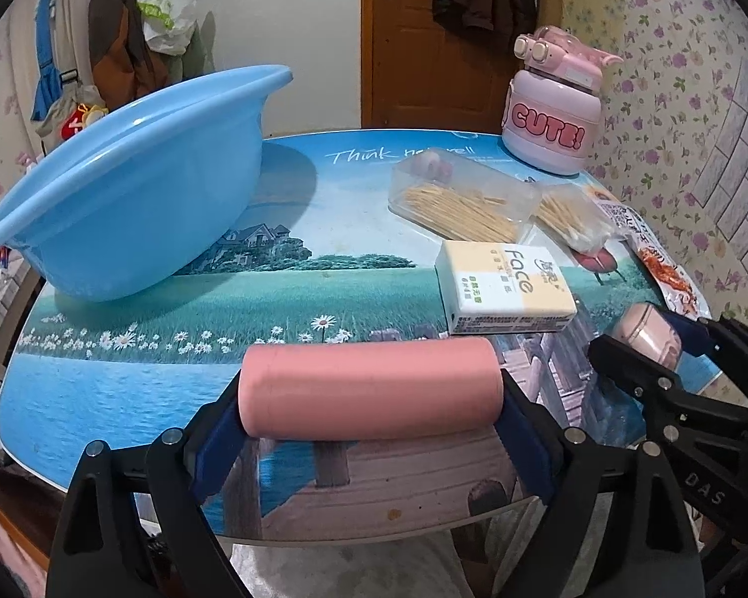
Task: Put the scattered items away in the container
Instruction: 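Carry the pink cylinder and earbud case over the blue basin with both tools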
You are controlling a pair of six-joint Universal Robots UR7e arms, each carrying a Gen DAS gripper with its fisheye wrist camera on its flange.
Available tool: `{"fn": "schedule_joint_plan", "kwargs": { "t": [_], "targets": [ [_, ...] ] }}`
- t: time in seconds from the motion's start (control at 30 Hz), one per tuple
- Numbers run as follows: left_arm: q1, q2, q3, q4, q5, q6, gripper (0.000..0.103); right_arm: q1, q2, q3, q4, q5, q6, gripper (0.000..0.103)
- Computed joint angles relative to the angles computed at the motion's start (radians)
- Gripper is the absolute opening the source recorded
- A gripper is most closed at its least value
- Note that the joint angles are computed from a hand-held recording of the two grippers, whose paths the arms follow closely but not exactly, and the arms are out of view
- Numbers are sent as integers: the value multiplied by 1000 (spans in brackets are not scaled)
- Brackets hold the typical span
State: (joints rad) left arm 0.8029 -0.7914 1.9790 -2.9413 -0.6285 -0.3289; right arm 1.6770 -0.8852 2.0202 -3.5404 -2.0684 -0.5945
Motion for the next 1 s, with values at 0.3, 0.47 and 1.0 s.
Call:
{"fn": "schedule_joint_plan", "kwargs": {
  "t": [0.3, 0.47, 1.0],
  "targets": [
    [-2, 12, 8, -45, 21, 13, 95, -4, 2, 10, -23, 4, -3, 74],
    [1, 11, 7, -37, 22, 1, 100, -3, 2, 11, -28, -7, 5, 75],
    [-6, -5, 18, -18, 24, -15, 86, 24, 21, 19, -109, -31, -60, 46]
  ]
}}
